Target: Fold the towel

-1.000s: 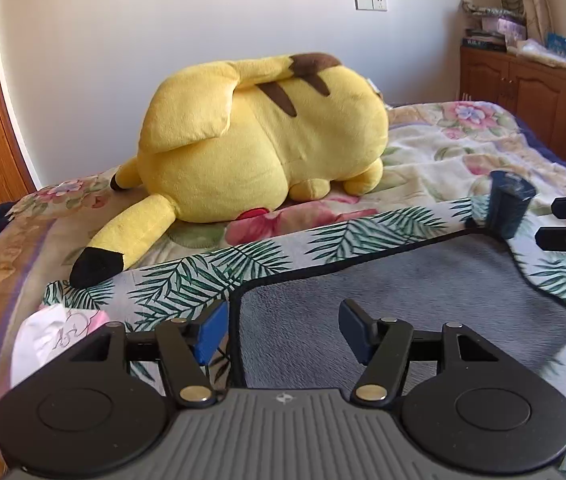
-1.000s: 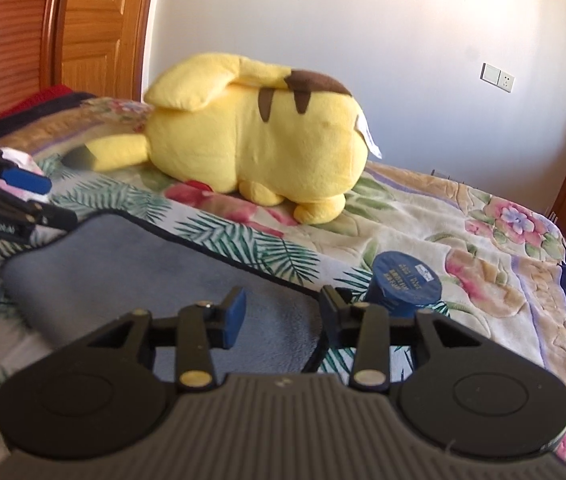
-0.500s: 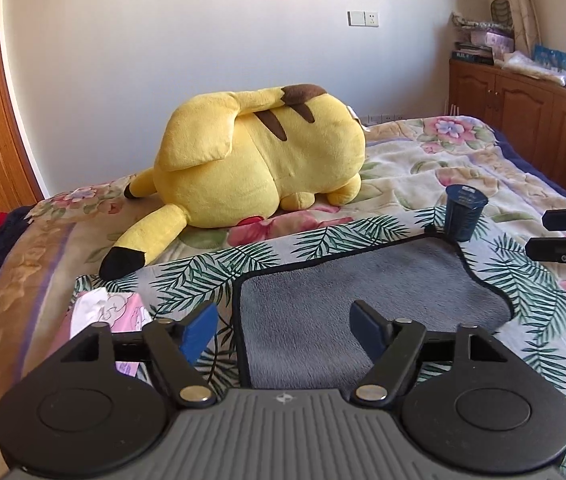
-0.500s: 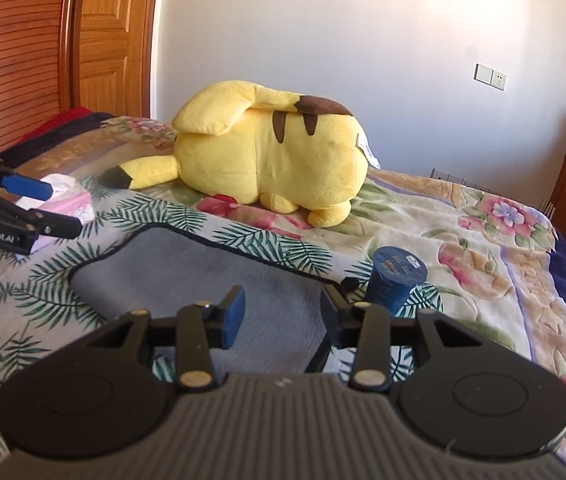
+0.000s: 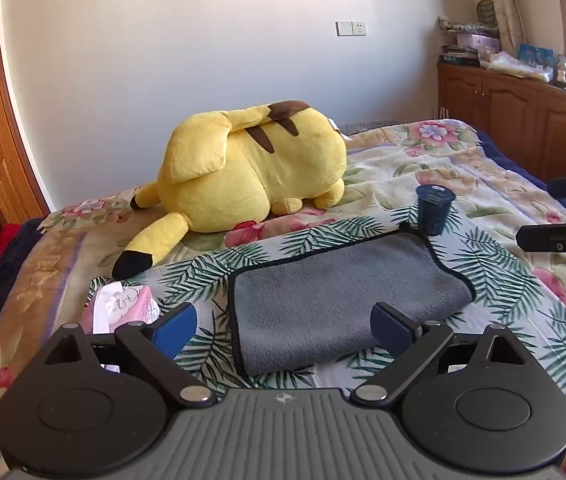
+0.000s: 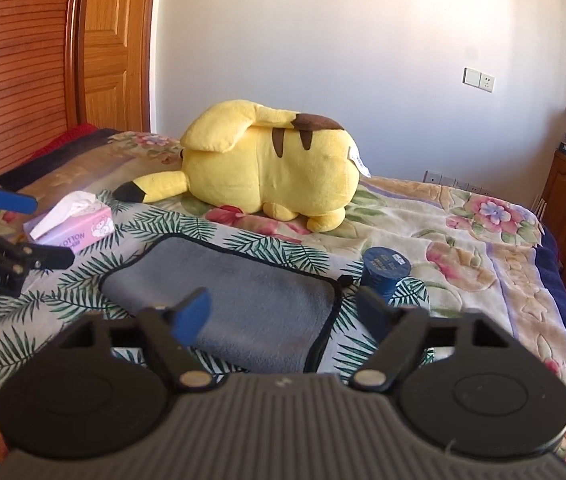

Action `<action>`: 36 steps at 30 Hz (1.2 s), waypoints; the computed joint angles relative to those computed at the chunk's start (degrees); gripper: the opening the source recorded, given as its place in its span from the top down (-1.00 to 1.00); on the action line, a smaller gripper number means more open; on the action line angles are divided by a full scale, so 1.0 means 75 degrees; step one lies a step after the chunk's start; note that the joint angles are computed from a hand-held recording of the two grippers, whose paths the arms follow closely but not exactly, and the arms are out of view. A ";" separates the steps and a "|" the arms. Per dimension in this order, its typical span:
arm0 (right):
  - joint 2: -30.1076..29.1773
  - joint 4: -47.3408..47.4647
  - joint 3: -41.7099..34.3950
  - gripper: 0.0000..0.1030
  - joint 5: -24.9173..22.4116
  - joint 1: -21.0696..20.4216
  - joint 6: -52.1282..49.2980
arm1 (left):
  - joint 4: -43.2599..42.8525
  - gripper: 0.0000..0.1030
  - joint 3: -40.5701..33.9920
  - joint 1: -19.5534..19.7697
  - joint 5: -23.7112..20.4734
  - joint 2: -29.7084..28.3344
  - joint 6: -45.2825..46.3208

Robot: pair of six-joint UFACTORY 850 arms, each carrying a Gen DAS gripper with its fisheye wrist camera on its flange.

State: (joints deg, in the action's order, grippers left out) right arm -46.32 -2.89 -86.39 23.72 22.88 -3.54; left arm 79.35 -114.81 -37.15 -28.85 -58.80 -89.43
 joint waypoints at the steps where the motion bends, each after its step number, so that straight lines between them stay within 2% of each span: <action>1: 0.0046 0.0079 0.0087 -0.88 0.0084 0.0008 -0.0074 | 0.0037 -0.52 0.0104 -0.0024 0.0022 0.0068 -0.0068; 3: 0.0125 0.0102 0.0236 -1.00 0.0178 0.0013 -0.0067 | 0.0228 -0.55 0.0296 -0.0085 -0.0001 0.0179 -0.0258; 7: 0.0207 0.0151 0.0407 -1.00 0.0168 0.0025 -0.0032 | 0.0701 -0.63 0.0703 -0.0203 -0.0064 0.0390 -0.0793; 23: 0.1062 0.0375 0.1538 -1.00 0.0471 0.0058 -0.0200 | 0.0912 -0.68 0.1978 -0.0524 0.0041 0.1234 -0.1483; 36: 0.2151 0.0552 0.2794 -1.00 0.1003 0.0162 0.0050 | 0.1626 -0.69 0.2873 -0.1012 -0.0587 0.2137 -0.2807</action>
